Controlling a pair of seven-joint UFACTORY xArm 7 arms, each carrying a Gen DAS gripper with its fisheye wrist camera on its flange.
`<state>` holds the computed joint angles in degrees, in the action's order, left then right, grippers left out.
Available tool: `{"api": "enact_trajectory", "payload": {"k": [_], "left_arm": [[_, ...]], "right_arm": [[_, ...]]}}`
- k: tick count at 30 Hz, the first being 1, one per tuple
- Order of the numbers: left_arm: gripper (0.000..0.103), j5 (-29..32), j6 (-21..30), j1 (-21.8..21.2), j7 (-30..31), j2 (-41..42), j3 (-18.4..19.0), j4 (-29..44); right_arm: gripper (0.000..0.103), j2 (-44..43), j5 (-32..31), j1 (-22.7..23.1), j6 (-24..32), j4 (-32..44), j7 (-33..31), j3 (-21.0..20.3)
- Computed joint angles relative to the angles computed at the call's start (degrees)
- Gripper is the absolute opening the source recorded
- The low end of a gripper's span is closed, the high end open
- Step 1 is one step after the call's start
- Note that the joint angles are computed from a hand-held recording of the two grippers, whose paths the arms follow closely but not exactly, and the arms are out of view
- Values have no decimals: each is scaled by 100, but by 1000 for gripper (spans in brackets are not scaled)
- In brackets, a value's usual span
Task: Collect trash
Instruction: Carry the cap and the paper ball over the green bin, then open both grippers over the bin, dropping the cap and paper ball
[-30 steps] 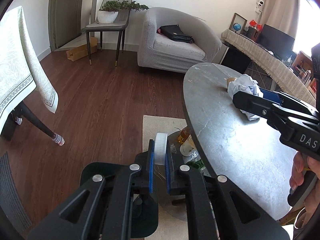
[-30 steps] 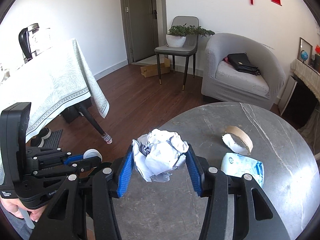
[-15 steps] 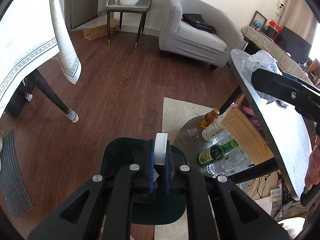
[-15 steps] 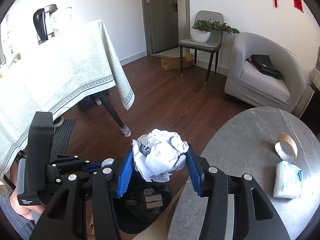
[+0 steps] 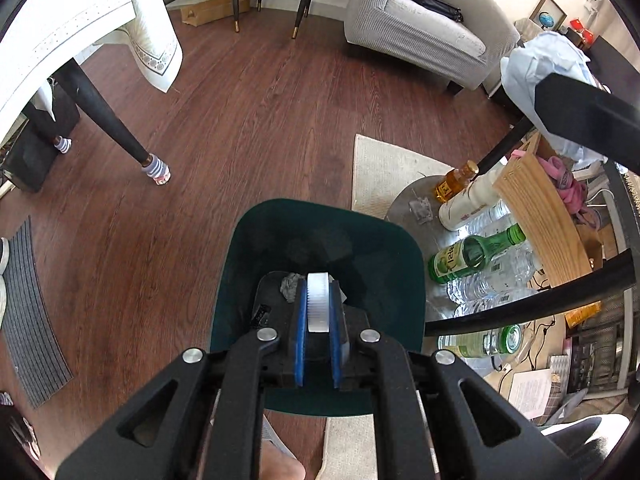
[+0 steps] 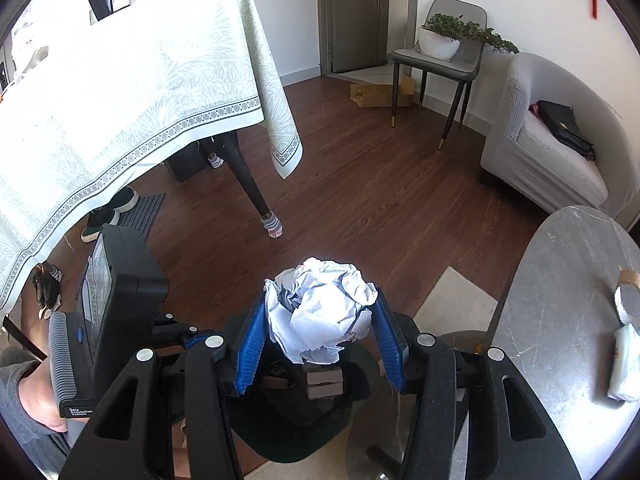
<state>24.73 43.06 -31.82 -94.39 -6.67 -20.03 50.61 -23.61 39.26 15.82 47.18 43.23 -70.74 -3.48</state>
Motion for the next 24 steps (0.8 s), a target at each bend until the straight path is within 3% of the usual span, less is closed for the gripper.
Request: {"api": "enact_trajectory", "payload": {"k": [1, 3, 13, 17, 24], "left_arm": [[27, -53, -5, -5, 36, 12, 9, -14], [34, -65, 107, -19, 81, 41, 1, 8], [39, 150, 475, 113, -264, -676, -160, -318], [39, 304, 781, 247, -410, -982, -325, -336], [37, 451, 892, 475, -528, -1476, -544, -383]], "right_arm": [[51, 18, -30, -5, -13, -13, 8, 19], [51, 48, -98, -6, -54, -48, 58, 76], [51, 213, -456, 103, -382, -246, 249, 300], [51, 247, -642, 158, -517, -389, 327, 371], [51, 317, -976, 272, -811, -662, 481, 484]]}}
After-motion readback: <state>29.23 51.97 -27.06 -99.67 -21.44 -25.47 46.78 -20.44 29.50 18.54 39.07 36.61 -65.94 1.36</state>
